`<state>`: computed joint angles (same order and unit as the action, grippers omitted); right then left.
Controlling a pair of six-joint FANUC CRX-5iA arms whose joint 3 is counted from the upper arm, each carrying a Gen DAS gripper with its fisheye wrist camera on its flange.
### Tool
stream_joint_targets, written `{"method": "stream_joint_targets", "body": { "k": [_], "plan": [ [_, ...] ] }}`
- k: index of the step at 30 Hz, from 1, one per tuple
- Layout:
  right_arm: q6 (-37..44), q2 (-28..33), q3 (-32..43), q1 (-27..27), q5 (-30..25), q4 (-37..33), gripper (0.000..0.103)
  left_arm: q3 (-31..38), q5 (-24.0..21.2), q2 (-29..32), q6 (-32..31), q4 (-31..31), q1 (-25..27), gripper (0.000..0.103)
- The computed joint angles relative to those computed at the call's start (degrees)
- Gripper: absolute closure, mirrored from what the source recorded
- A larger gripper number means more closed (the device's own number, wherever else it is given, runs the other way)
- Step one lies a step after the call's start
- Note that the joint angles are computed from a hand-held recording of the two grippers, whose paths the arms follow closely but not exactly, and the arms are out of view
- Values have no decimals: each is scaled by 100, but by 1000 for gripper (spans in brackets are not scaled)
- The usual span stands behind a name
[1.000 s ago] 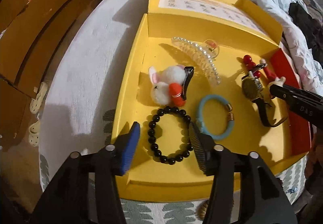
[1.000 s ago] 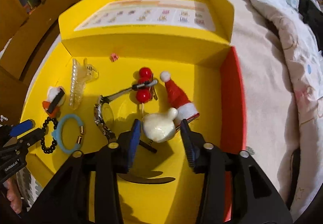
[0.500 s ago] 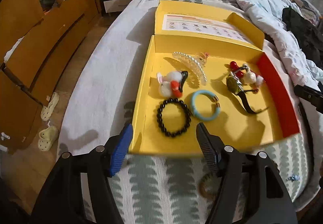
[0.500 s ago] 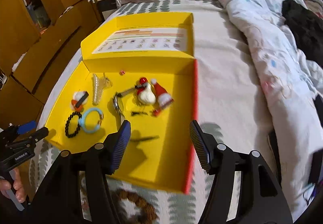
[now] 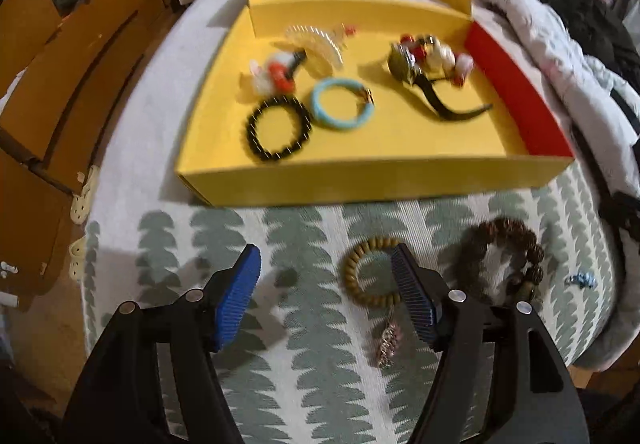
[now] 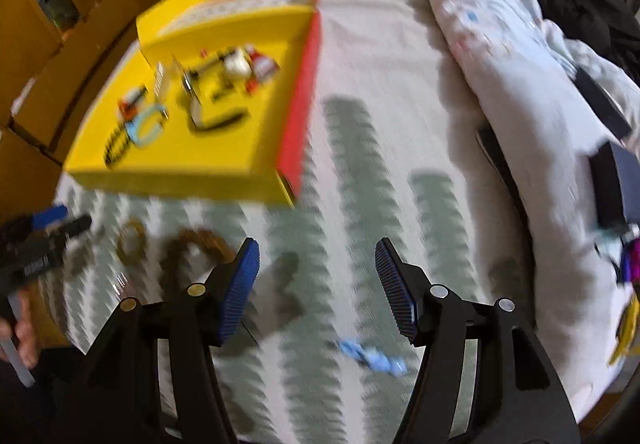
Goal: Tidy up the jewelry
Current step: 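Move the left tool to the wooden bead bracelet while the right tool approaches the blue hair clip, then close the right tool on the blue hair clip while the left tool grasps the wooden bead bracelet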
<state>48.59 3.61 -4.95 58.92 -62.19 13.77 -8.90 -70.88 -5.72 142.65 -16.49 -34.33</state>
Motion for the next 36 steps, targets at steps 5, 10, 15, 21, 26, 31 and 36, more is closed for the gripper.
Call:
{"method": "stream_joint_targets", "body": {
  "k": [5, 10, 15, 21, 26, 31, 36],
  "plan": [
    [233, -224, -311, 21, -414, -264, 40, -15, 43, 196, -3, 170, -1, 35],
    [447, -357, -571, 27, -594, -397, 40, 53, 16, 415, -38, 268, 5, 35],
    [692, -219, -545, 26, -671, -574, 40, 131, -10, 596, -33, 327, 53, 35],
    [702, -64, -584, 89, -718, -481, 40, 146, 40, 744, -79, 468, 150, 35],
    [668, -19, -697, 109, -681, -353, 41, 133, 89, 814, -133, 542, 222, 38],
    [645, -66, -842, 131, -562, -263, 42, 53, 218, 879, -260, 723, 343, 51],
    [660, -186, -884, -119, -469, -402, 59, 32, 303, 931, -285, 745, 330, 61]
  ]
}}
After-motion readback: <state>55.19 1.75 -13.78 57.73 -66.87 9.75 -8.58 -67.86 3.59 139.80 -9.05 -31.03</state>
